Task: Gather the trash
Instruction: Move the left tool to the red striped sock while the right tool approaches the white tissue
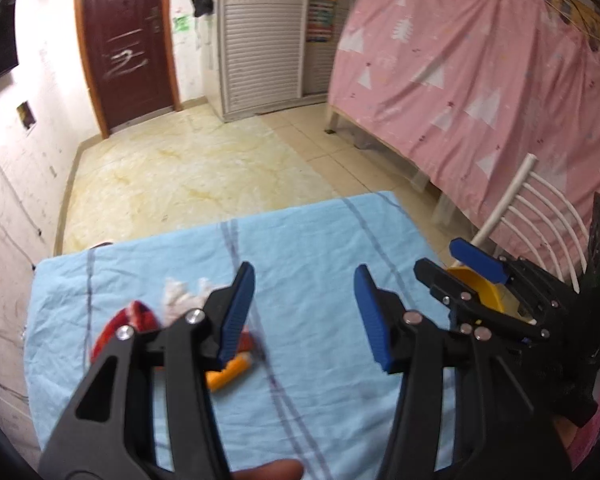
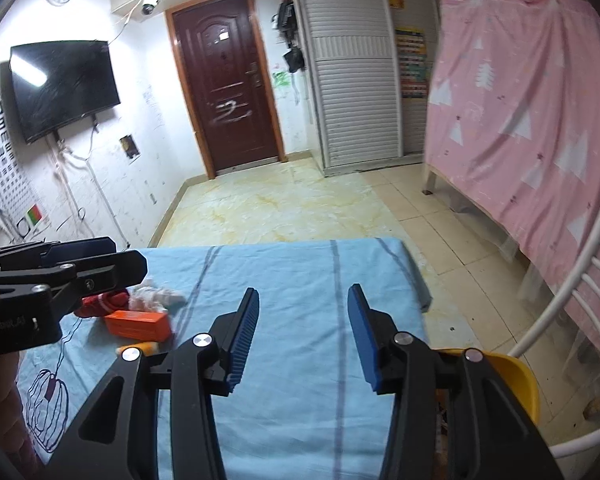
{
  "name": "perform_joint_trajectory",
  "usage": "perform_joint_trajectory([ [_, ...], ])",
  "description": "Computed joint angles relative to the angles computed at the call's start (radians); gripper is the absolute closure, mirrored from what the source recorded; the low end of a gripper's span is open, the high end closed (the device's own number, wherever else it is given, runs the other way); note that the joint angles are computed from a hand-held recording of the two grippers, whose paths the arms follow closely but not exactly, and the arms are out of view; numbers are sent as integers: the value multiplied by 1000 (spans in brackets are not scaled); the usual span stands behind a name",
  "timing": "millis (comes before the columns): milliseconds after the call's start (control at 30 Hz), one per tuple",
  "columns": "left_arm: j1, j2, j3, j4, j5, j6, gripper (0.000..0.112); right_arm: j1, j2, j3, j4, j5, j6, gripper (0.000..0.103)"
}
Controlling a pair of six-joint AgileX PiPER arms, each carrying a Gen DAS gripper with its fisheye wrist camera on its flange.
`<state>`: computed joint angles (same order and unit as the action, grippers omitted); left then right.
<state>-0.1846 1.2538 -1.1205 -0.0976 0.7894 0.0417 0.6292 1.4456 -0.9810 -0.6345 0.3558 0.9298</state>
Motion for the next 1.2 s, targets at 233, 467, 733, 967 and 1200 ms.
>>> perform_joint_trajectory([
  [233,197,-4,24,-115,9,163,57,92,122,-142,15,55,-26,59],
  [467,392,21,51,-211,17,316,57,137,262,-297,111,80,-143,56],
  [733,541,77,68,-276,25,432,57,180,425,-501,242,149,-296,56],
  [967,625,160,66,-338,52,520,57,202,545,-649,333,205,-401,54],
  [1200,665,218,62,-389,65,577,55,207,640,-764,388,265,-462,49],
])
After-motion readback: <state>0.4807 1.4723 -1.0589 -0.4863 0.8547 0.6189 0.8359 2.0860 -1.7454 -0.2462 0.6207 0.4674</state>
